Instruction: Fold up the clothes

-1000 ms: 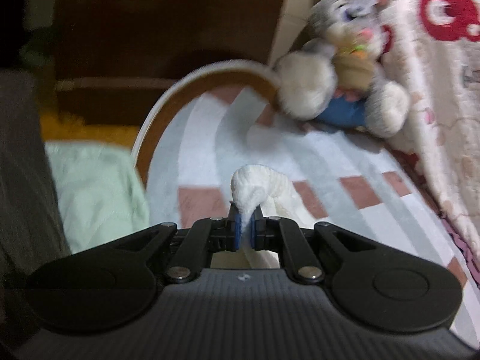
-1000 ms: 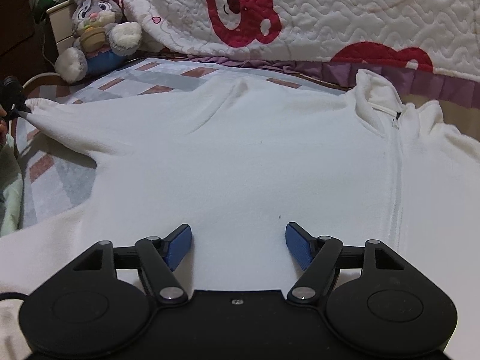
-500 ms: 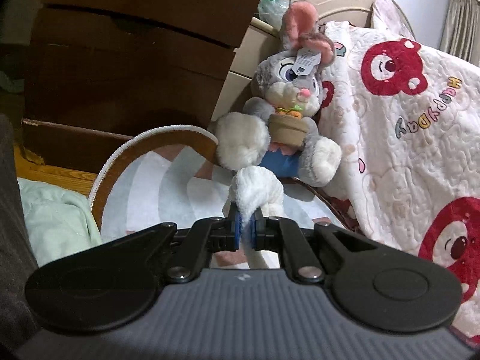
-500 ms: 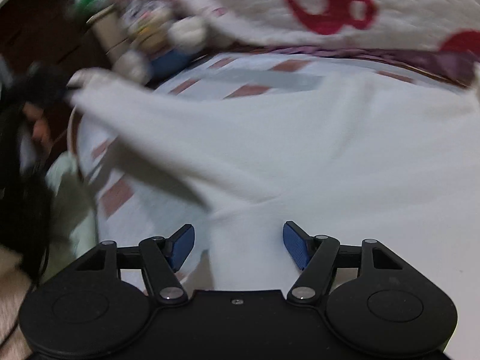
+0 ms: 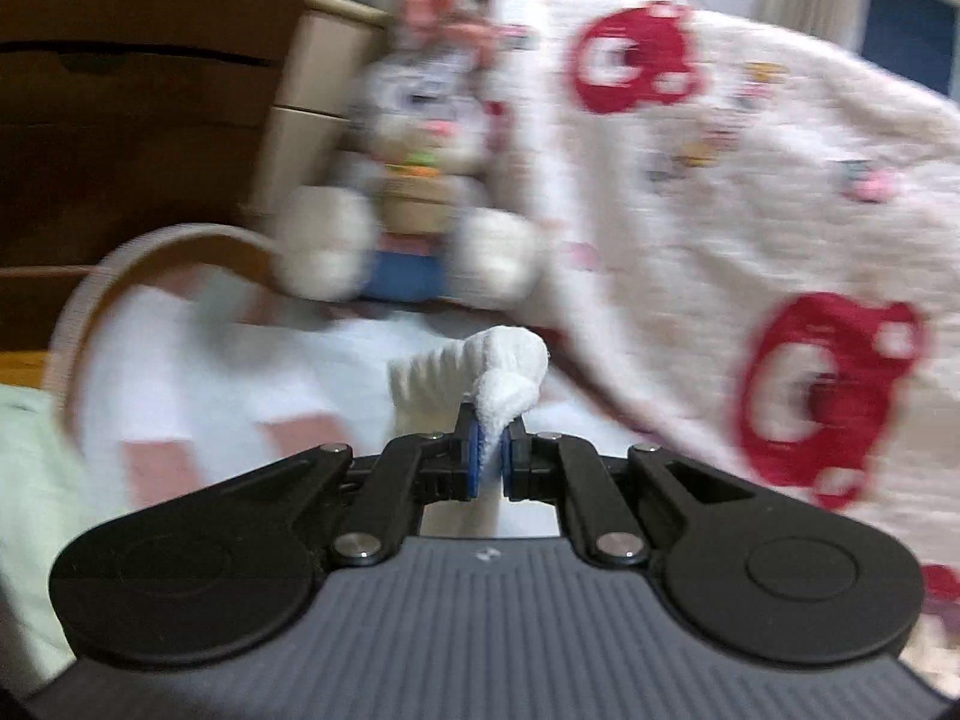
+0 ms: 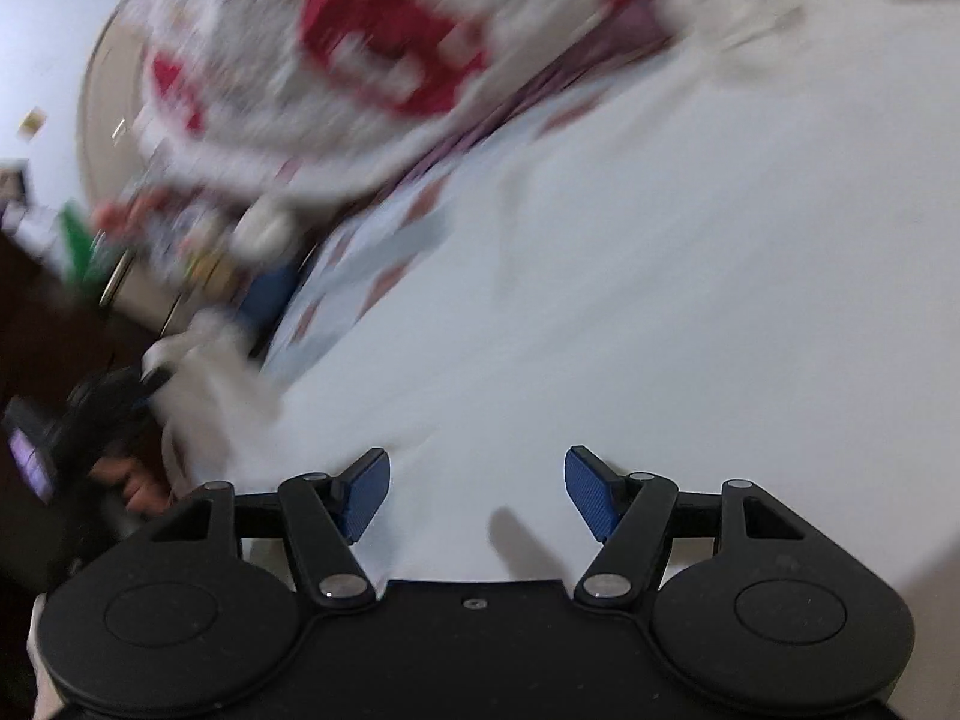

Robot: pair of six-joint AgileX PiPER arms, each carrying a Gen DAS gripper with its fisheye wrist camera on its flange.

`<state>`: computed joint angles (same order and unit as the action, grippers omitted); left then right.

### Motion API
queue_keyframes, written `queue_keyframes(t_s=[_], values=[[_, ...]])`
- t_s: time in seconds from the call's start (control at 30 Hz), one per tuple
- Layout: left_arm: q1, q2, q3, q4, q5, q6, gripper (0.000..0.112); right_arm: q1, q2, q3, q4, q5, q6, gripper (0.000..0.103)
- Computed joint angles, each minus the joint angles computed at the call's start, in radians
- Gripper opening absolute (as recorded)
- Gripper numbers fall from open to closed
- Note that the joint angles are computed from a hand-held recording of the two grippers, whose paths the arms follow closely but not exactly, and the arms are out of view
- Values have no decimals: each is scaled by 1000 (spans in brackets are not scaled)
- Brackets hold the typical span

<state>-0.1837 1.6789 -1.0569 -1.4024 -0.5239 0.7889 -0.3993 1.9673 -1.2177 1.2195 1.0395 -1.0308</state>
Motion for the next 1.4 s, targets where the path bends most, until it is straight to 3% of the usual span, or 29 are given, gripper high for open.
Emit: queue_keyframes(t_s=[0.17, 0.27, 0.33, 0.43, 0.47, 0.53, 0.67, 0.77, 0.83, 0.93, 0.97, 1.07, 1.13, 1.27, 1.33, 1.4], values=[[-146, 52, -86, 128, 120, -64, 7, -114, 51, 2, 95, 30, 178, 71], [-234, 105, -155, 240, 254, -142, 7, -97, 20, 19, 43, -42, 150, 71], [-273, 141, -204, 421, 398, -258, 7, -100, 4, 29, 28, -75, 132, 71], [-301, 222, -312, 674, 671, -430, 8, -160, 52, -15, 35, -7, 164, 71], [-305, 255, -355, 690, 765, -447, 8, -170, 60, -24, 38, -5, 177, 71], [-295, 314, -401, 655, 879, -461, 8, -191, 70, -44, 29, -9, 194, 71], [-275, 365, -424, 538, 920, -400, 8, -214, 92, -60, 41, -13, 211, 71], [-273, 374, -446, 563, 940, -419, 8, -213, 108, -71, 65, 8, 226, 71], [-280, 385, -471, 654, 988, -496, 13, -206, 111, -79, 71, 17, 226, 71], [-272, 407, -543, 819, 1154, -663, 17, -195, 117, -102, 80, 57, 213, 71], [-261, 384, -532, 804, 1174, -669, 21, -190, 121, -110, 72, 78, 208, 71], [-204, 297, -432, 607, 1178, -528, 61, -170, 124, -131, 35, 125, 189, 71], [-167, 231, -347, 471, 1145, -402, 63, -146, 116, -155, -10, 101, 173, 71], [-126, 192, -282, 481, 1034, -396, 64, -97, 133, -235, -85, 50, 177, 71], [-103, 203, -279, 580, 977, -507, 64, -65, 133, -247, -122, 1, 163, 71], [-89, 231, -294, 780, 939, -697, 64, -34, 86, -166, -104, -121, 41, 73]])
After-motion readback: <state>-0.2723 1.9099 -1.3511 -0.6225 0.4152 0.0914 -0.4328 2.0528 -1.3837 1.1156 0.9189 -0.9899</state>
